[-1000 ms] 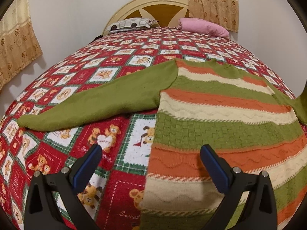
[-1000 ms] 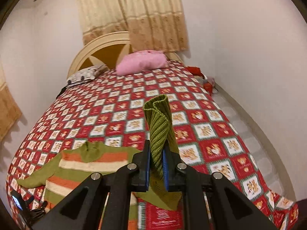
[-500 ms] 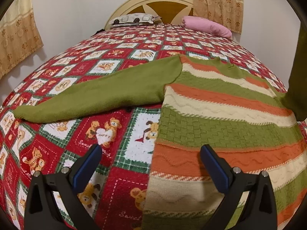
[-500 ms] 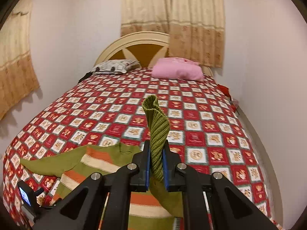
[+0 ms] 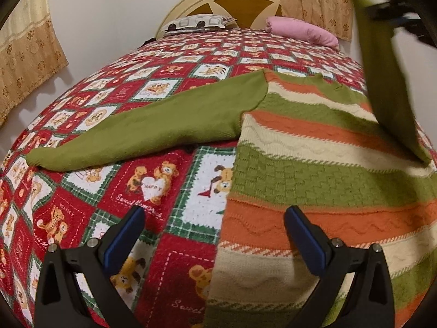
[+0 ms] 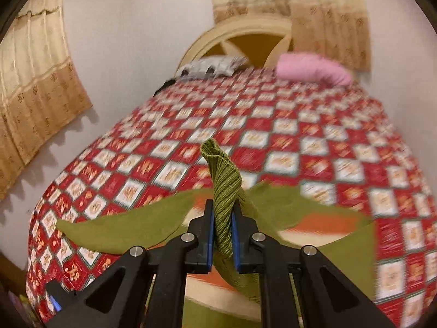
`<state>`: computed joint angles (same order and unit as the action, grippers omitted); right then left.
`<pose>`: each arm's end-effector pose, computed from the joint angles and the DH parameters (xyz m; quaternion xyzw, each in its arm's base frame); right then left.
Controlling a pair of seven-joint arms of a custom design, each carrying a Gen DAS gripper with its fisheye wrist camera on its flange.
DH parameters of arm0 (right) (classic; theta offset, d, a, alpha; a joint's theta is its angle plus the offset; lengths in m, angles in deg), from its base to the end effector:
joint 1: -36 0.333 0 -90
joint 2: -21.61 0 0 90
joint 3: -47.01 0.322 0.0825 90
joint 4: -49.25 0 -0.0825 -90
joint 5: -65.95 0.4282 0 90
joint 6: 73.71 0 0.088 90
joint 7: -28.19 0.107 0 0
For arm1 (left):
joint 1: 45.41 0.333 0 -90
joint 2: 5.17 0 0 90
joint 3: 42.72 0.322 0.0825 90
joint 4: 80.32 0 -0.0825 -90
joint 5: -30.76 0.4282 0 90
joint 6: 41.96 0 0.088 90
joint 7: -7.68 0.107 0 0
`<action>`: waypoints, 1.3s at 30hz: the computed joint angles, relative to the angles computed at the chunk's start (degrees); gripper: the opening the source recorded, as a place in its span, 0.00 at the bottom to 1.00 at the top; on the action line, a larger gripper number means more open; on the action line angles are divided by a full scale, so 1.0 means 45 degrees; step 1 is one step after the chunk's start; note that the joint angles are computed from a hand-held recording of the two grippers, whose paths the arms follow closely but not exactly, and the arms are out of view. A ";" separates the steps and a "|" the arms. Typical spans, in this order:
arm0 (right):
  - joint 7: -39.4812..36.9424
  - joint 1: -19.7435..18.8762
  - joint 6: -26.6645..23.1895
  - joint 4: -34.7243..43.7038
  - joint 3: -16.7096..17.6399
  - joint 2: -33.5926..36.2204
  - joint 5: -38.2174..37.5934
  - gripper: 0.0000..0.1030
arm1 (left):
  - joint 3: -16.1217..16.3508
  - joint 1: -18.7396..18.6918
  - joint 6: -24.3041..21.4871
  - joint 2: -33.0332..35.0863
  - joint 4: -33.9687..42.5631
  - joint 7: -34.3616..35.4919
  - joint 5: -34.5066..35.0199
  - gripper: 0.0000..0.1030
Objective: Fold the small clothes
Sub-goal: 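Lift the held sleeve with the right tool and lay it across the sweater body, then open the right tool to release the sleeve and withdraw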
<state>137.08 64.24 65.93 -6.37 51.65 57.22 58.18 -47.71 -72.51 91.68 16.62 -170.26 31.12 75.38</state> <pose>0.7046 0.4244 0.6158 -0.7255 0.5511 -0.1748 0.3734 0.6442 -0.3798 0.4580 -0.7159 0.6019 -0.2013 0.2911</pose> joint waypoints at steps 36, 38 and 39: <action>0.3262 -0.0661 0.1390 -0.8194 -0.1742 -0.3626 -0.0226 0.63 | 0.0050 0.0244 0.0775 -0.0095 -0.0325 -0.0182 -0.1043 1.00; 0.2479 -0.1313 0.1170 -0.8386 -0.1206 -0.3655 0.0177 0.63 | 0.0051 0.0221 0.0709 -0.0073 -0.0281 -0.0180 -0.1003 1.00; 0.2614 -0.1242 0.1154 -0.8453 -0.1212 -0.3761 -0.0499 0.63 | 0.0047 0.0228 0.0716 -0.0087 -0.0297 -0.0183 -0.1008 1.00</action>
<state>148.84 58.65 71.13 -44.41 46.20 40.30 55.93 -47.49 -71.49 94.90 16.23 -171.60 30.29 70.84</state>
